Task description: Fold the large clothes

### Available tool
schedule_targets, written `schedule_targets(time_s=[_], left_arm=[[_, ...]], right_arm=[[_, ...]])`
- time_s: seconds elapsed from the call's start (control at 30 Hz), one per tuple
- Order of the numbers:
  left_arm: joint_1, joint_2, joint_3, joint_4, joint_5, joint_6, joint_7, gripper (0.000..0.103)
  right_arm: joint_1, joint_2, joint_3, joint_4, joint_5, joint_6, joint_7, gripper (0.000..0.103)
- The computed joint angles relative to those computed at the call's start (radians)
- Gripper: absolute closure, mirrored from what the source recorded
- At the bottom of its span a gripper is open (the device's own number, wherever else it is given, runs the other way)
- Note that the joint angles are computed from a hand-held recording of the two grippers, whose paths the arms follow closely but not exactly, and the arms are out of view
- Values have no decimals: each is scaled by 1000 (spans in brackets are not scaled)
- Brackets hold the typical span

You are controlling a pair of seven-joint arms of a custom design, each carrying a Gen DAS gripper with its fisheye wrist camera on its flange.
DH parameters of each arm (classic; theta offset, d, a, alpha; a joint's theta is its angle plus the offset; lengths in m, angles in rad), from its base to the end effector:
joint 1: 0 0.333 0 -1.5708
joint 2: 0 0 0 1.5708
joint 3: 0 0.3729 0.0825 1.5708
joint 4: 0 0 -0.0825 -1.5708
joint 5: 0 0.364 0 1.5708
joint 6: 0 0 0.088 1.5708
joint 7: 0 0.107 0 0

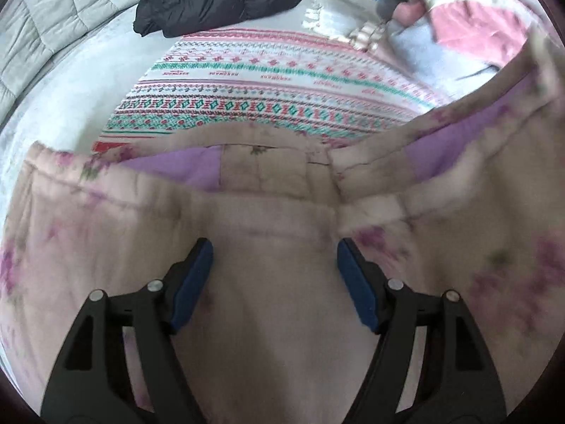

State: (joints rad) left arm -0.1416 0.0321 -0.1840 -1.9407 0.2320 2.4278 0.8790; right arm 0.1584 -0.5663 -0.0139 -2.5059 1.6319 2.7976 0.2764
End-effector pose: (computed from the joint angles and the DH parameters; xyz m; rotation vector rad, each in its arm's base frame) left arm 0.5575 -0.1858 0.5795 -2.1834 1.7363 -0.5496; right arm 0.3627 0.0045 0.5876 -1.3819 1.3244 -0.3996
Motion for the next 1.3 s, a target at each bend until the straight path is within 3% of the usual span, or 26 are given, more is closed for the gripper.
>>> schedule_targets(time_s=[0.07, 0.33, 0.43, 0.47, 0.6, 0.73, 0.8, 0.87, 0.97, 1.07, 1.17, 1.3], left_arm=[[-1, -73, -2, -52, -65, 22, 46, 30], [-106, -306, -7, -276, -43, -2, 135, 30], [-93, -324, -82, -345, 179, 25, 31, 29], [-99, -321, -83, -351, 202, 24, 6, 29], [-143, -330, -20, -365, 126, 51, 26, 29], [-185, -392, 57, -392, -29, 56, 129, 29], [-173, -433, 42, -417, -5, 51, 125, 29], [-143, -456, -6, -448, 94, 31, 90, 29], [-139, -457, -16, -506, 146, 100, 41, 29], [-154, -452, 4, -513, 153, 119, 47, 29], [-195, -481, 63, -513, 88, 104, 133, 29], [-186, -570, 110, -527, 46, 75, 203, 29]], right_arm=[[-1, 5, -13, 1, -6, -13, 16, 64], [-11, 5, -26, -4, -20, -39, 46, 64], [-8, 4, -22, -5, -41, -46, 61, 64], [-5, 2, -12, -7, -38, -35, 54, 64], [7, -10, 31, -11, -6, 30, -8, 64], [8, -6, 13, -16, -29, 41, 33, 64], [4, 1, -8, -16, -56, 28, 81, 64], [1, 12, -22, -12, -72, 19, 124, 64], [5, 20, -6, -3, -50, 47, 116, 64], [15, 15, 58, 7, 12, 131, 28, 64], [17, 12, 103, 14, 33, 197, -12, 64], [22, 18, 126, 15, -196, 242, 214, 64]])
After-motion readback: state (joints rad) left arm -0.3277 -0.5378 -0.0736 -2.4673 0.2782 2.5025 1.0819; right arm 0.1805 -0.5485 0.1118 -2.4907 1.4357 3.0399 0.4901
